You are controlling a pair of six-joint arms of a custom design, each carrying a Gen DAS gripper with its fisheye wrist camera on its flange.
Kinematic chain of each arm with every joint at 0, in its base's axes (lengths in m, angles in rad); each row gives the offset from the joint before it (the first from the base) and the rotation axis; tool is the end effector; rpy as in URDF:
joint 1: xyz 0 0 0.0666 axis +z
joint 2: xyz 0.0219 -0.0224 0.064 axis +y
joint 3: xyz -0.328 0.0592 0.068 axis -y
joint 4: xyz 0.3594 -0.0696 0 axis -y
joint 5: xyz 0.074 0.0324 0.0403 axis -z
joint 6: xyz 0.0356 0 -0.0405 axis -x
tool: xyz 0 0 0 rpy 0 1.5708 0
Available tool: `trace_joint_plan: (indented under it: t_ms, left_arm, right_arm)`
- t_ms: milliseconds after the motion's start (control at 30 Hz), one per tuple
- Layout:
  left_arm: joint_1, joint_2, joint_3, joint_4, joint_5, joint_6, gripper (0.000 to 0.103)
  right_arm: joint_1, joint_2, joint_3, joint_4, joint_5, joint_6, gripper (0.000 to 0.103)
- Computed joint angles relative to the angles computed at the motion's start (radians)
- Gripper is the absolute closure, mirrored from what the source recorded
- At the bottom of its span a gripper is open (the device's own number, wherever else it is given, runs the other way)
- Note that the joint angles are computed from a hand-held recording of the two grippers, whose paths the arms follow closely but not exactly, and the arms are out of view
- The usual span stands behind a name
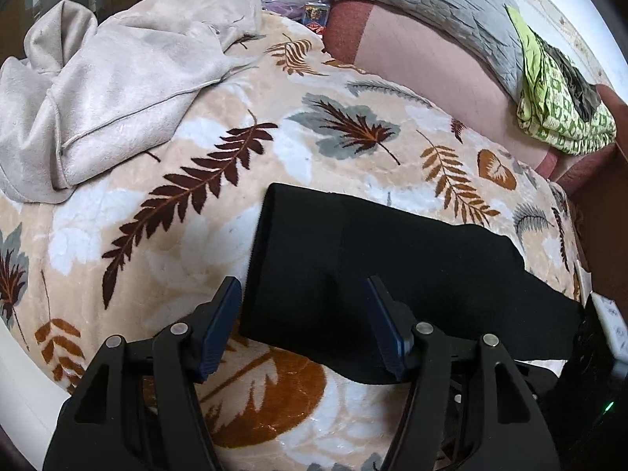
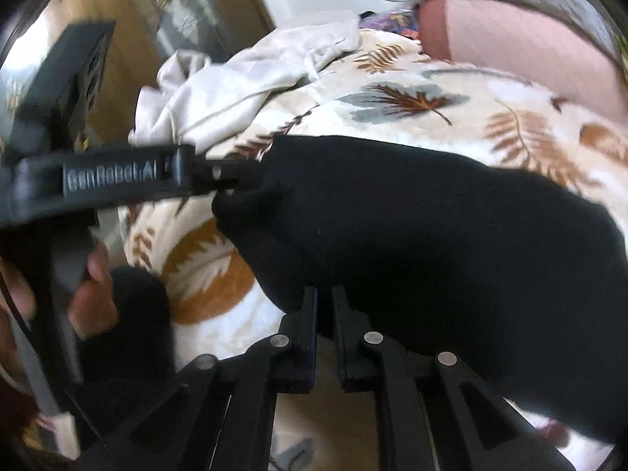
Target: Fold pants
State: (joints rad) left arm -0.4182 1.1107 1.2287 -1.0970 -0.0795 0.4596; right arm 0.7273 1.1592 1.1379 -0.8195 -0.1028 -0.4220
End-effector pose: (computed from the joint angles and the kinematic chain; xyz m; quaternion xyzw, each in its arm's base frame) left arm 0.3254 -0.1420 0.4060 -0.0314 0.9553 -0.0894 0.2799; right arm 0.2855 0.2585 0.3691 -0.1600 0.9193 0.2340 0.2731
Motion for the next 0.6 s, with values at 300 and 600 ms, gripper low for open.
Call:
trace_joint_plan:
  t_ms: [300, 600]
  left_arm:
    - [-0.088, 0.021, 0.023, 0.025, -0.030, 0.016, 0.033]
    - [-0.147, 0.050, -0.037, 0.088, -0.116, 0.005, 0.033]
  right_arm:
    - [-0.120, -0.192, -0.082, -0.063, 0.096, -0.078, 0.061]
    - [-0.185, -0.257, -0.169, -0.132, 0.150, -0.124, 0.063]
